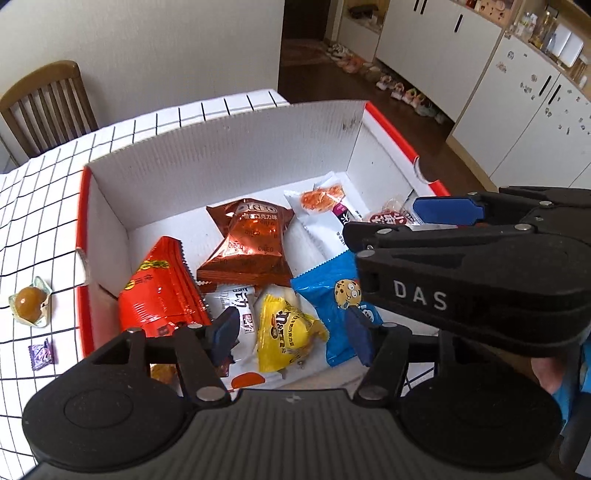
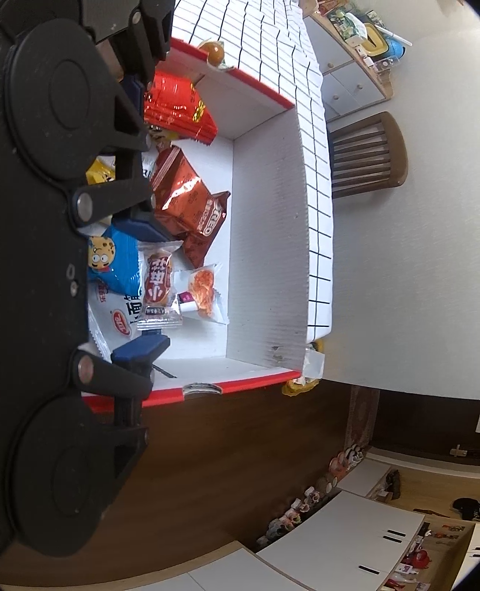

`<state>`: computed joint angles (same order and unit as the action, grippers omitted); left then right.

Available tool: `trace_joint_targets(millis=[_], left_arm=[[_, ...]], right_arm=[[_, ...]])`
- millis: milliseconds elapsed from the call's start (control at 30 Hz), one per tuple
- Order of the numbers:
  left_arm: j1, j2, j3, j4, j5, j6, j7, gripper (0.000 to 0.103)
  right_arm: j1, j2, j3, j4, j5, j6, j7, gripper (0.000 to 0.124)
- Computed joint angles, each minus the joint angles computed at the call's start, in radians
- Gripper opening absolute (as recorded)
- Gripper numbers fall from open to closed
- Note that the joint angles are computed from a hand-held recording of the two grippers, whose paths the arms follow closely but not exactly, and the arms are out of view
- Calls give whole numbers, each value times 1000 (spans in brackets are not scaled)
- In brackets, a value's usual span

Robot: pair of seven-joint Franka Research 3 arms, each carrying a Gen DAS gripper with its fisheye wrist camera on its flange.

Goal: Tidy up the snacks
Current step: 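Open the left gripper to drop the yellow packet while the right gripper releases the sweet, then withdraw both grippers from the box toward the orange and purple candies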

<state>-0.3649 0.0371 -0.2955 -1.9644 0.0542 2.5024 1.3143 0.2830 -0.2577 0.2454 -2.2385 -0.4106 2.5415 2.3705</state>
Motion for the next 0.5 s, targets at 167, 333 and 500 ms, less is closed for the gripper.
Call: trace_joint_targets(millis=[167,333,500], left_arm=[[3,-62,7,-56,-37,30,2,62],[1,-127,19,-110,-72,62,18,62],[-11,-201,39,-168,-116,98,53,62]], right_arm=[[2,-33,11,-10,-1,2,4,60],[-3,-78,29,-27,8,4,15,63],[-9,-125,46,-45,27,12,16,66]])
